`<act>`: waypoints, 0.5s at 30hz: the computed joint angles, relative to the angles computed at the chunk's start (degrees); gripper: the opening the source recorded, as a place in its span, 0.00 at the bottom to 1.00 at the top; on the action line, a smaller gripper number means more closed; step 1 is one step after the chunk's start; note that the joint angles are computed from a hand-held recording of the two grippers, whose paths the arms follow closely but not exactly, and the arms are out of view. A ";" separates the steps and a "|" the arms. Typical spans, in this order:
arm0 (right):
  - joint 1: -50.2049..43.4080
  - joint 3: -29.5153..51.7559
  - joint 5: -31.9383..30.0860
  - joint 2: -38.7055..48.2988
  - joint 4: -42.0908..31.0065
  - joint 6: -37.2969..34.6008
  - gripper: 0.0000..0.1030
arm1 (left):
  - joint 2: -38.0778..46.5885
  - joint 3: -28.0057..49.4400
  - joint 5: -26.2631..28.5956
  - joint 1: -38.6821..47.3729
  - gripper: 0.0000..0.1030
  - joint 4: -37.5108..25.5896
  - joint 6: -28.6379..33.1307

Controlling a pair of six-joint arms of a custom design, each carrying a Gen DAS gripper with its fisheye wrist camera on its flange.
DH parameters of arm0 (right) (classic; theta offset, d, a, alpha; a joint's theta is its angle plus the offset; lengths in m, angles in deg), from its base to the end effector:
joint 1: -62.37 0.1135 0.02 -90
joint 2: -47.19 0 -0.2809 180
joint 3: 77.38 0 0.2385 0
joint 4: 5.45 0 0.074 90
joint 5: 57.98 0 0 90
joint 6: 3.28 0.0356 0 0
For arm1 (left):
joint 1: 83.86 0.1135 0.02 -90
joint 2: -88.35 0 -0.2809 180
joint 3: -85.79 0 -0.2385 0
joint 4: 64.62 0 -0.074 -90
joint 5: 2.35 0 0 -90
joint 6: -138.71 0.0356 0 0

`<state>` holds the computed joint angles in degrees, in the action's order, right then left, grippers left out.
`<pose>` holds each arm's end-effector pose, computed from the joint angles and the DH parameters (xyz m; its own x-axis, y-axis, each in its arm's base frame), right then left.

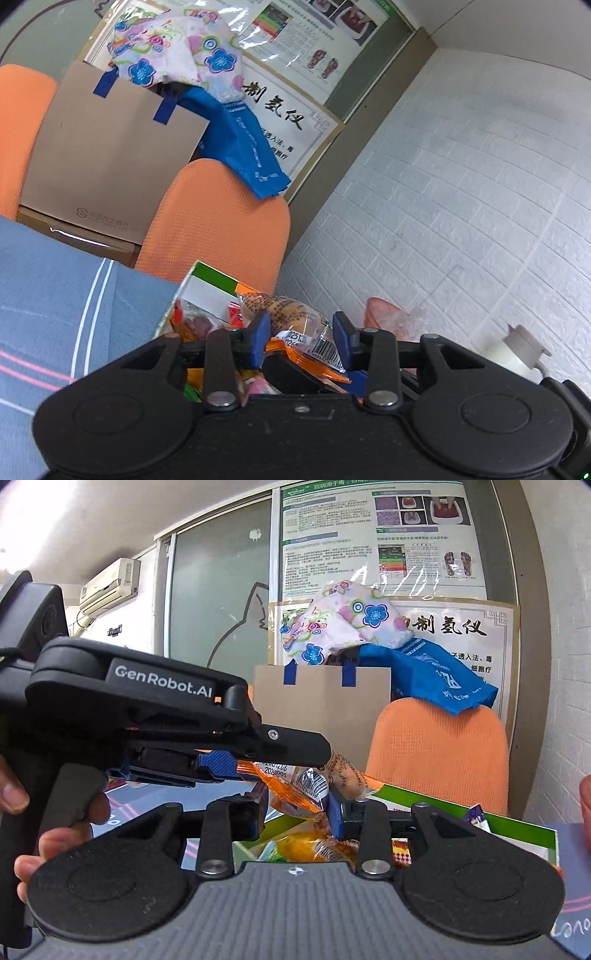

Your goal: Organize snacks

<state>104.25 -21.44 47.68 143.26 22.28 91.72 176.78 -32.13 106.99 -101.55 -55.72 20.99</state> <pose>0.2579 0.2184 0.2159 -0.1982 -0.0650 -0.9780 -0.4309 0.9020 0.0274 0.3095 -0.1111 0.2562 -0.5263 -0.2928 -0.7983 0.3874 0.7532 -0.5317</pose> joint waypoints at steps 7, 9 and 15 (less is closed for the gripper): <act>-0.64 3.67 1.20 7.84 -4.28 1.70 0.94 | 4.96 -2.05 -4.07 1.53 1.00 0.47 0.96; 0.62 0.22 4.56 8.36 2.43 0.28 1.00 | 3.12 -5.28 -3.49 2.40 1.00 3.58 -0.40; 1.94 -4.63 6.67 3.32 5.34 -0.67 1.00 | -2.75 -10.23 -4.88 2.89 1.00 3.98 0.19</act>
